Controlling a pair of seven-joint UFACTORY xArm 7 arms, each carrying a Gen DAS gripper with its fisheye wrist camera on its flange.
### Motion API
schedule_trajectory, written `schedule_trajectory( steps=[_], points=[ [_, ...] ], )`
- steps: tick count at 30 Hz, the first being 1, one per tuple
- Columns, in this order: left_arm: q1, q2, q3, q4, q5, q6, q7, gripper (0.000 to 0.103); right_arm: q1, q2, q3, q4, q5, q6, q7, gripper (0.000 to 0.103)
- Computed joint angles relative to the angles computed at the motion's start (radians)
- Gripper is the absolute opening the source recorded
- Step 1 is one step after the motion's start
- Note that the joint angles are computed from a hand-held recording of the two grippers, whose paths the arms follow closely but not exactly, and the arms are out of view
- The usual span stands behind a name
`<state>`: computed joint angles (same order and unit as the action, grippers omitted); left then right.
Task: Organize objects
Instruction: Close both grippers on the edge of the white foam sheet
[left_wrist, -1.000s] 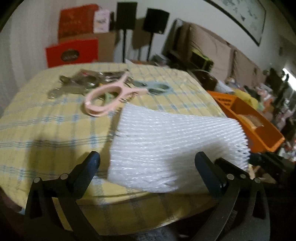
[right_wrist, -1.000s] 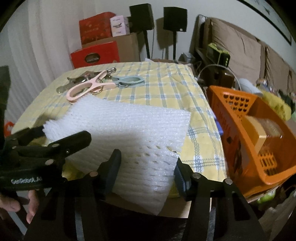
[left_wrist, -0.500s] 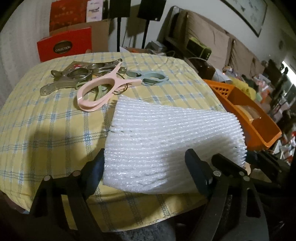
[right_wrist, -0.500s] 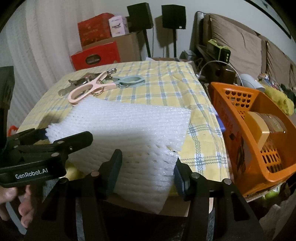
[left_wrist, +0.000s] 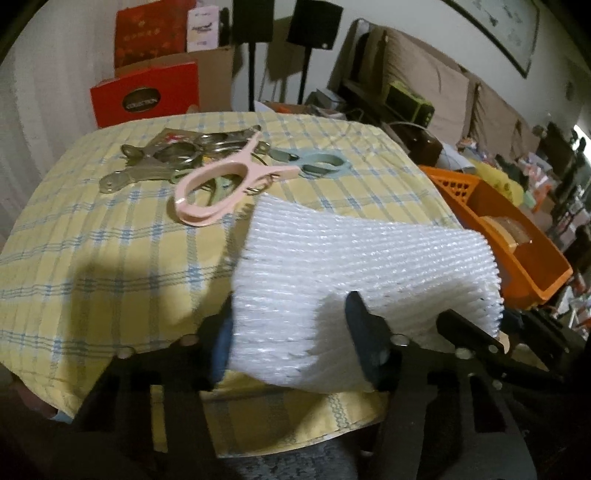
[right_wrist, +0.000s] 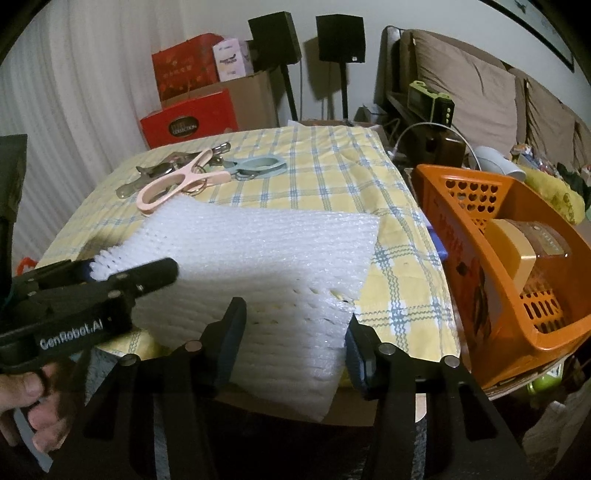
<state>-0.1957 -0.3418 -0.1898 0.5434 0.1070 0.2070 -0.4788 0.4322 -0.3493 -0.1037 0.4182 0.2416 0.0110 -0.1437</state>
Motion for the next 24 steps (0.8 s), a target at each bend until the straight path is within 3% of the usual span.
schedule_trajectory(
  steps=[3, 5, 6, 11, 15, 18, 24],
  points=[
    [-0.081, -0.016, 0.092, -0.020, -0.092, -0.036, 0.081, 0.033, -0.060, -0.010, 0.058, -0.009, -0.030, -0.005, 0.037, 0.039],
    [-0.087, -0.024, 0.105, -0.021, -0.116, -0.043, 0.115, 0.027, -0.112, -0.016, 0.103, -0.014, -0.057, -0.009, 0.076, 0.029],
    [-0.083, -0.027, 0.102, -0.019, -0.119, -0.041, 0.126, 0.026, -0.129, -0.022, 0.118, -0.015, -0.072, -0.005, 0.090, 0.026],
    [-0.020, -0.058, 0.022, -0.024, -0.069, -0.039, 0.101, 0.018, -0.077, -0.034, 0.059, -0.013, -0.070, 0.008, 0.086, 0.022],
    [-0.078, -0.096, 0.056, -0.040, -0.096, -0.082, 0.143, 0.016, -0.055, -0.059, 0.038, -0.018, -0.066, 0.012, 0.081, 0.019],
    [-0.034, -0.111, 0.000, -0.037, -0.062, -0.093, 0.127, 0.015, -0.058, -0.073, 0.046, -0.022, -0.067, 0.010, 0.087, 0.017],
    [-0.024, -0.121, -0.015, -0.032, -0.043, -0.086, 0.108, 0.013, -0.073, -0.100, 0.052, -0.029, -0.075, 0.004, 0.106, 0.017]
  ],
)
